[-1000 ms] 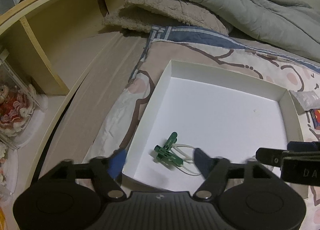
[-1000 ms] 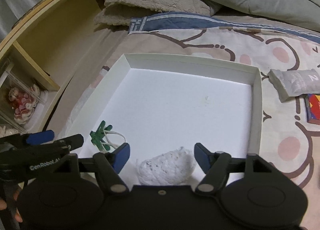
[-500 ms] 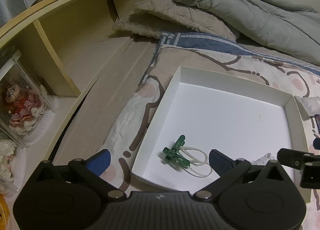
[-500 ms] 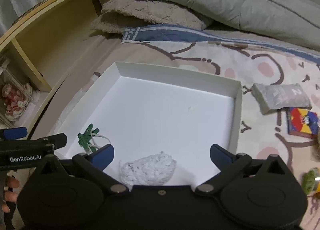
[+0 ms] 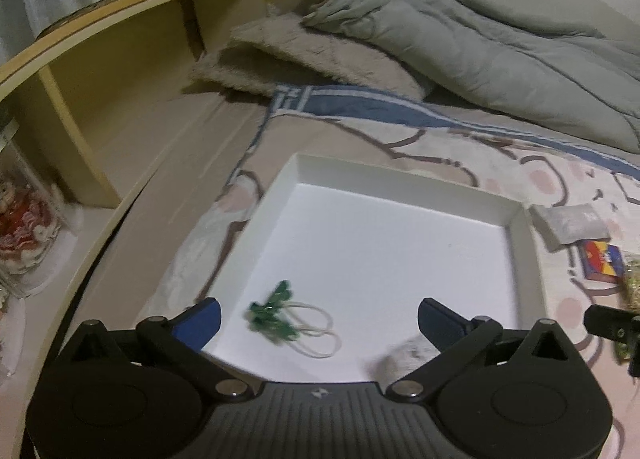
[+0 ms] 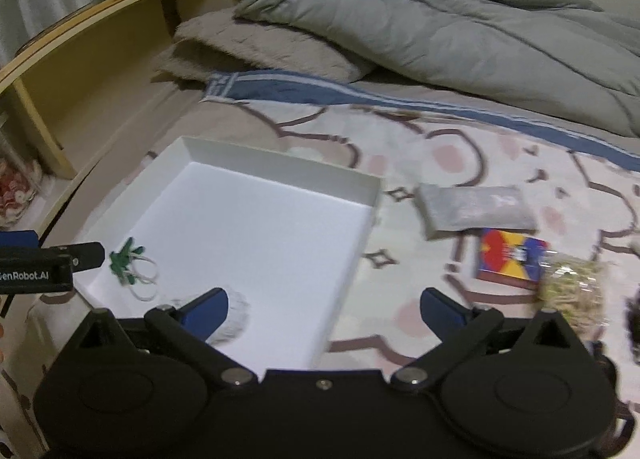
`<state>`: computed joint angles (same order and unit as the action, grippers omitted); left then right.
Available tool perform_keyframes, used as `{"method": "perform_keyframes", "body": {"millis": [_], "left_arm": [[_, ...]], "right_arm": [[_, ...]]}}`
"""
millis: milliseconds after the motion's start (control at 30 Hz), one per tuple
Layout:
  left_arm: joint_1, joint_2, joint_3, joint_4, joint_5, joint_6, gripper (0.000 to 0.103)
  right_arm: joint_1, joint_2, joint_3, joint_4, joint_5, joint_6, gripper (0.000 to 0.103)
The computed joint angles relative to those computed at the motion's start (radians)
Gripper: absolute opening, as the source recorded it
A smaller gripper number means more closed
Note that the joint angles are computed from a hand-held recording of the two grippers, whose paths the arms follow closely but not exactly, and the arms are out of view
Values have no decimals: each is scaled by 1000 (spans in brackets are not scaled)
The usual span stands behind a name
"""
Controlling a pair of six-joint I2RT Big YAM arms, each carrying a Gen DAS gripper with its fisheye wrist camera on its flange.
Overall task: Organize objects
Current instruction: 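Open both tools to release the clothespin and roll in the tray, then grasp the yellow headlamp with the left tool while the right grasps the coiled clip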
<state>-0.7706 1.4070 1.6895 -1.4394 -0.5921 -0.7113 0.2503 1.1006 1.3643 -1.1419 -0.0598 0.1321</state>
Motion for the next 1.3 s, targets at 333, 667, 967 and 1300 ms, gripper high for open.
{"method": "perform_keyframes", "body": {"millis": [333,667,967,1300], "left_arm": [[-95,113,125,27,-13,13,103],[-159,203,219,77,16,18,103],[-204,286,300,90,33,39,103],[-219,316,306,150,90,63,103]], "right_arm": [[-223,-73,-5,-42,-81,-127,103],[-452,-87,-20,-53,-159,-228,103],[-599,-64,-42,-40,-188,-274,103],[-649,34,-52,-28,-273,-214,60]]}}
